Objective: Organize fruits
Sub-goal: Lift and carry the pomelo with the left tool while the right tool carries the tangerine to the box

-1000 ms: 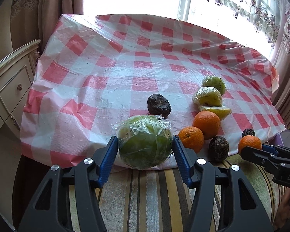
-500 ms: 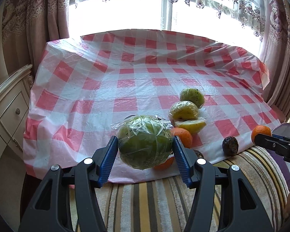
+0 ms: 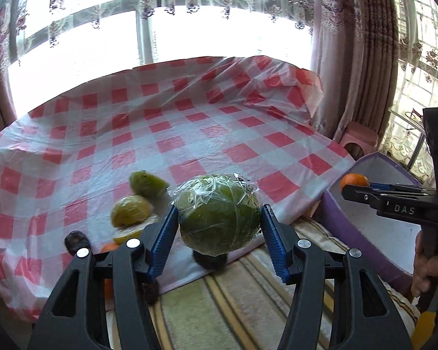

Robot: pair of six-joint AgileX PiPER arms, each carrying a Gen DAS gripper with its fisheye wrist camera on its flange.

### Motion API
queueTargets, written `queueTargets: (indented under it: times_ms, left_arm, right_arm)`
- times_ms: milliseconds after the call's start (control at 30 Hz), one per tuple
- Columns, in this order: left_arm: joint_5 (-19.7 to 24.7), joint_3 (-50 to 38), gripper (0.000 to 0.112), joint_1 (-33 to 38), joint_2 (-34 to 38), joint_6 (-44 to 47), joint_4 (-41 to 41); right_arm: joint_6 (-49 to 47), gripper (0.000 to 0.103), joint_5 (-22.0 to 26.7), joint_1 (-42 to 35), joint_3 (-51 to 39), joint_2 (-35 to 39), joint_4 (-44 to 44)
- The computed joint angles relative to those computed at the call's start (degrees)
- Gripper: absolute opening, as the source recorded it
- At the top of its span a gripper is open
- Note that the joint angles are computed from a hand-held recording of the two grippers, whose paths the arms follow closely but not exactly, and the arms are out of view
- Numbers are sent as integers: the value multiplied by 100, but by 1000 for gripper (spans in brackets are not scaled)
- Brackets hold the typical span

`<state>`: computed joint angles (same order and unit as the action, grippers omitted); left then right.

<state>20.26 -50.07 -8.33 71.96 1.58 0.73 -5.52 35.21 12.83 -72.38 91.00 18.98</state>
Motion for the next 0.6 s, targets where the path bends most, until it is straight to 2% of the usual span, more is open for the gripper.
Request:
queueTargets:
  times_ms: [133, 333, 467, 600]
  left_arm:
    - [-1, -401, 56, -913, 483, -600, 598]
    - [218, -1269, 56, -1765, 1412, -371, 297]
    - [631, -2025, 56, -2072, 2106, 332, -370]
    - [1024, -2775, 56, -2340, 2859, 545, -448]
  right_arm:
    - [-7, 41, 28, -499, 77, -29, -196]
    - [5, 41, 112, -1081, 68, 103, -527]
    - [233, 41, 278, -1287, -103, 386, -1062]
    - [390, 41, 383, -1483, -286, 666, -1457]
